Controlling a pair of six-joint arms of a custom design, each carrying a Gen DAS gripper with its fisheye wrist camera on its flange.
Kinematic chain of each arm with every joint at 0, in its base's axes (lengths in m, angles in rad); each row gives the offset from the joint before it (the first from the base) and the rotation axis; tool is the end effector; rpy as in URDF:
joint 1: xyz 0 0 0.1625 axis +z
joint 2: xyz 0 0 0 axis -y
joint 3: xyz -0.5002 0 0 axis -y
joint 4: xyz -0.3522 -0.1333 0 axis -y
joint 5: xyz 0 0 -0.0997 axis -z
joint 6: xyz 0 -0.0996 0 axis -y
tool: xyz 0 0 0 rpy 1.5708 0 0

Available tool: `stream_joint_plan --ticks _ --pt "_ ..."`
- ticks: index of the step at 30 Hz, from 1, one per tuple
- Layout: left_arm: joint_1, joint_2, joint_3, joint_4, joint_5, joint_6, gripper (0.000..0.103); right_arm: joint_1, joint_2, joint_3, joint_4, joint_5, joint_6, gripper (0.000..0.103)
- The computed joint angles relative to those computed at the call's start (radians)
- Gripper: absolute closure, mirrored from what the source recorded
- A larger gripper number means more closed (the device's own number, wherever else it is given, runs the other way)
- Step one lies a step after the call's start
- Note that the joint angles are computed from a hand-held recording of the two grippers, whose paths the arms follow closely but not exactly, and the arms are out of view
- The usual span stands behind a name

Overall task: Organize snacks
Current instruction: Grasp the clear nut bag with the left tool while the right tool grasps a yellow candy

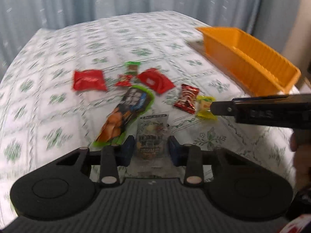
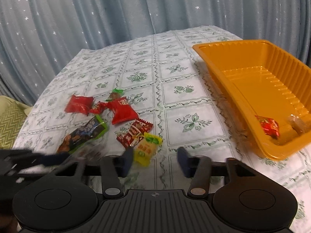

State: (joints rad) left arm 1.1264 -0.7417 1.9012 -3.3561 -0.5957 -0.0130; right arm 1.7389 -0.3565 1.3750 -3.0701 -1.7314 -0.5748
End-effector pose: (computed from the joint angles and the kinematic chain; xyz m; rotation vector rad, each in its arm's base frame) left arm -0.0731 -0.6554 0.1907 0.1001 2.1833 -0.9377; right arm 0.2475 -0.7567 -0.0038 0.9725 -2.6499 0.6317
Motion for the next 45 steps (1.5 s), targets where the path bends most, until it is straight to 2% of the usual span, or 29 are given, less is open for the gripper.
stream_joint_plan --ticks 4,14,16,18,24,29,31,33,35,40,42,43,44,45 --pt "-0.014 0.0 0.029 -0.057 0.023 -0.04 0.069 0.01 0.032 -0.036 -0.007 -0.017 -0.013 0.062" --pt "-0.021 0.012 0.037 -0.101 0.055 -0.069 0.069 0.042 0.09 -0.088 -0.03 -0.112 -0.067 0.064" --pt "-0.022 0.013 0.04 -0.101 0.057 -0.071 0.069 0.041 0.09 -0.079 -0.043 -0.108 -0.091 0.066" --pt "-0.024 0.013 0.044 -0.101 0.058 -0.072 0.069 0.036 0.082 -0.064 -0.048 -0.098 -0.114 0.074" --pt "-0.029 0.021 0.043 -0.107 0.06 -0.064 0.069 0.015 0.042 -0.004 -0.061 -0.063 -0.118 0.076" --pt "-0.033 0.037 0.03 -0.102 0.079 -0.045 0.069 0.009 0.021 0.034 -0.09 -0.079 -0.142 0.075" --pt "-0.033 0.043 0.025 -0.102 0.087 -0.04 0.068 0.011 0.022 0.041 -0.107 -0.088 -0.156 0.074" --pt "-0.033 0.047 0.022 -0.101 0.088 -0.03 0.068 0.013 0.027 0.045 -0.138 -0.103 -0.159 0.057" --pt "-0.032 0.052 0.021 -0.112 0.087 -0.013 0.068 0.014 0.034 0.044 -0.16 -0.12 -0.153 0.05" --pt "-0.031 0.063 0.018 -0.155 0.087 0.028 0.068 0.01 0.041 0.047 -0.188 -0.108 -0.138 0.05" --pt "-0.03 0.066 0.016 -0.164 0.084 0.037 0.068 0.012 0.046 0.051 -0.207 -0.112 -0.164 0.055" --pt "-0.029 0.067 0.014 -0.165 0.083 0.041 0.068 0.012 0.046 0.052 -0.213 -0.112 -0.168 0.06" --pt "-0.028 0.068 0.011 -0.163 0.084 0.043 0.068 0.012 0.047 0.053 -0.221 -0.112 -0.173 0.073" --pt "-0.028 0.07 0.008 -0.164 0.087 0.048 0.068 0.012 0.047 0.053 -0.225 -0.114 -0.179 0.073"
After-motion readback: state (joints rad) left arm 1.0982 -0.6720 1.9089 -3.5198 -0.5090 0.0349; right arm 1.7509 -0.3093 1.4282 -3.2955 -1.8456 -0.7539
